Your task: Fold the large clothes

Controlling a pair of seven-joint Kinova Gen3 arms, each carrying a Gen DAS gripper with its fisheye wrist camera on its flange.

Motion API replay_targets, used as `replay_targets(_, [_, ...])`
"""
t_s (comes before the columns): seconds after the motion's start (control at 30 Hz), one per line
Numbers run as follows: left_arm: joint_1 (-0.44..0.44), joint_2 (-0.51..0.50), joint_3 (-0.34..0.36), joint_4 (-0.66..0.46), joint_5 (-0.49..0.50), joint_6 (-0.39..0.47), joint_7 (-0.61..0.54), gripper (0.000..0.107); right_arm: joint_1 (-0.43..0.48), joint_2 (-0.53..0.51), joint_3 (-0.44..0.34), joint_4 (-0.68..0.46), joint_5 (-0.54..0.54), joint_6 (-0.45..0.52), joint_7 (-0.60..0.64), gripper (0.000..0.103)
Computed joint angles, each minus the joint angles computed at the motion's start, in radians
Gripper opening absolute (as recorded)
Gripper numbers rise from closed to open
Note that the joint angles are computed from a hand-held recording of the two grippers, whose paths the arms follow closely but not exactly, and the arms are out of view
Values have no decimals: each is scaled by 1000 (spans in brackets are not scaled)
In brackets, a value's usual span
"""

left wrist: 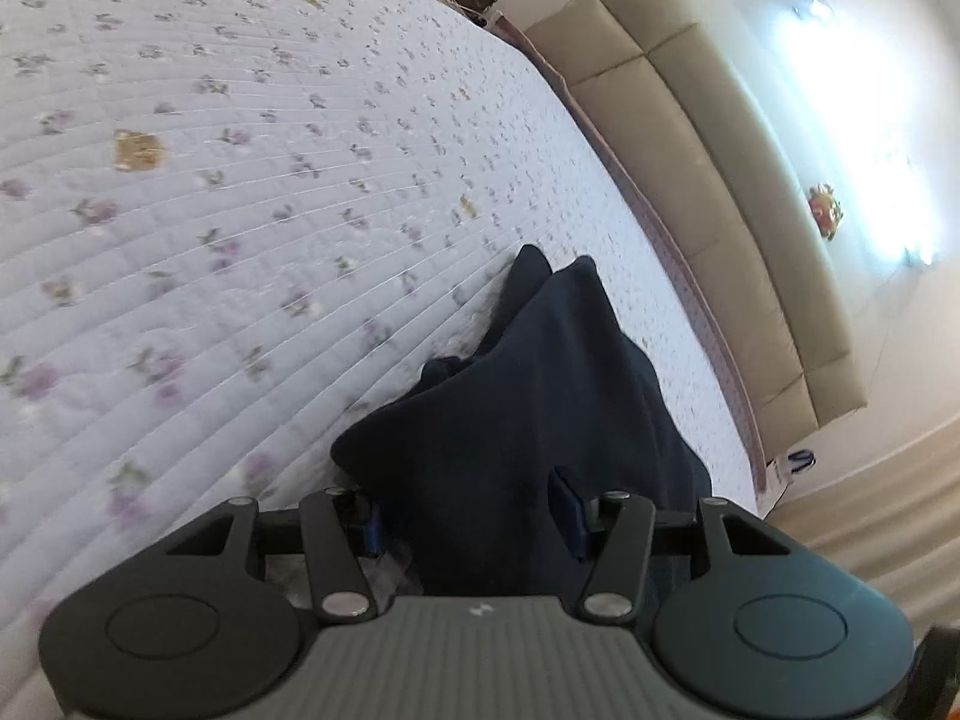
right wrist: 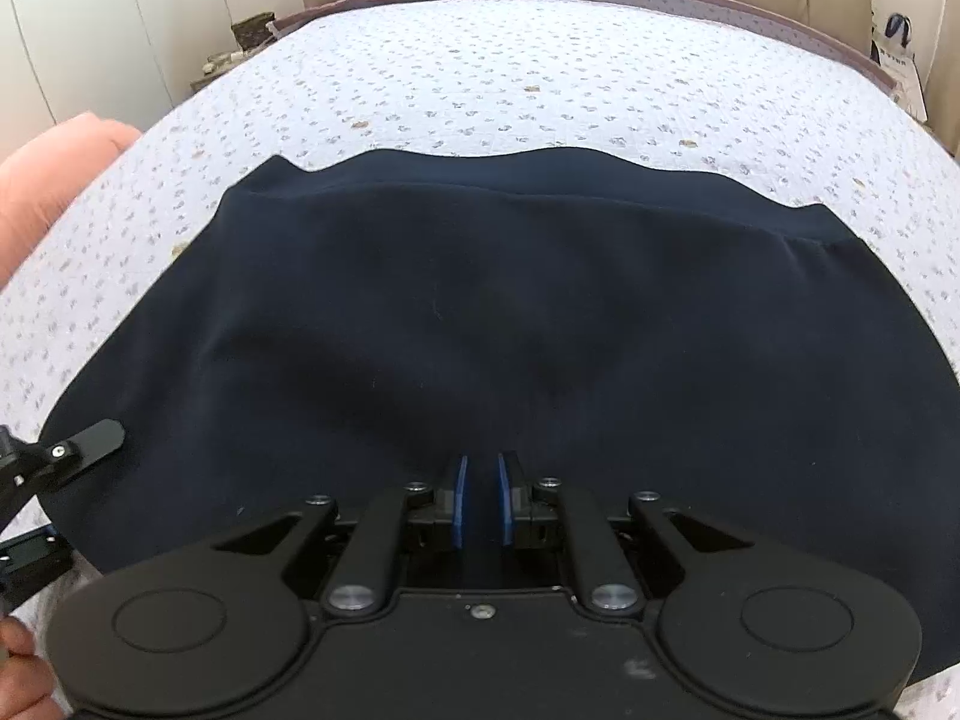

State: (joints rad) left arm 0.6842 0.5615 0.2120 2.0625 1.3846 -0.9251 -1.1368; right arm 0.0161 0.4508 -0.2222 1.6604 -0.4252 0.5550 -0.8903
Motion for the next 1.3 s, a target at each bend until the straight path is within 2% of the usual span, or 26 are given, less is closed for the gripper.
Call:
replay_targets(0.13, [26,4,18,-12,59,-42,14,52,30,14,-7,-25,-28,43,17,10])
replay_targets(0.23, [44,4,40,-43,142,-71,-57,52,-6,6,42,-9,-70,28,70,10])
replay_targets(0.27, [45,10,46,-56,155,-80,-74,55,4,4,35,2,-91,15,102,10])
replay_targets(0.37, [31,33,46,-80,145,-97,-108,58,124,-5,-68,47,-208,-20,212,12])
replay_targets(0.47, [7,50,35,-89,113,-104,-99,54,257,-45,-189,112,-314,-84,320,10])
replay_targets(0.53, [-9,56,36,-110,121,-100,-133,49,283,-69,-217,150,-336,-130,400,11])
replay_targets(0.57, [-19,57,42,-126,137,-94,-174,38,273,-66,-203,154,-344,-129,424,11])
replay_targets(0.6, [-31,57,48,-134,138,-81,-203,22,249,-61,-171,150,-353,-111,431,10])
replay_targets(0.7, [-26,59,52,-158,151,-104,-224,15,174,-30,-59,98,-312,-1,390,10])
replay_targets(0.77, [-7,52,51,-169,129,-146,-274,14,207,16,-64,51,-326,80,335,11])
replay_targets(0.8, [3,45,46,-173,96,-158,-298,13,252,54,-86,24,-357,121,294,11])
replay_targets(0.83, [1,39,53,-183,65,-165,-337,13,298,95,-115,-6,-374,161,254,9])
replay_targets(0.87, [8,35,42,-197,33,-158,-378,13,333,132,-135,-37,-374,202,213,0])
replay_targets(0.9, [7,34,39,-215,8,-148,-419,13,351,156,-140,-69,-358,243,176,0])
replay_targets(1.0, [-9,37,30,-277,-112,-73,-517,13,368,202,-129,-153,-328,365,138,0])
replay_targets(1.1, [-24,66,19,-371,-223,30,-590,13,429,273,-177,-277,-280,487,57,0])
replay_targets(1.13, [-33,79,23,-408,-263,71,-607,13,447,285,-165,-316,-294,527,54,6])
replay_targets(1.23, [-49,118,26,-508,-371,193,-647,13,457,275,-42,-383,-385,579,116,7])
replay_targets(1.3, [-34,149,0,-587,-394,274,-673,13,465,276,45,-442,-432,600,139,9])
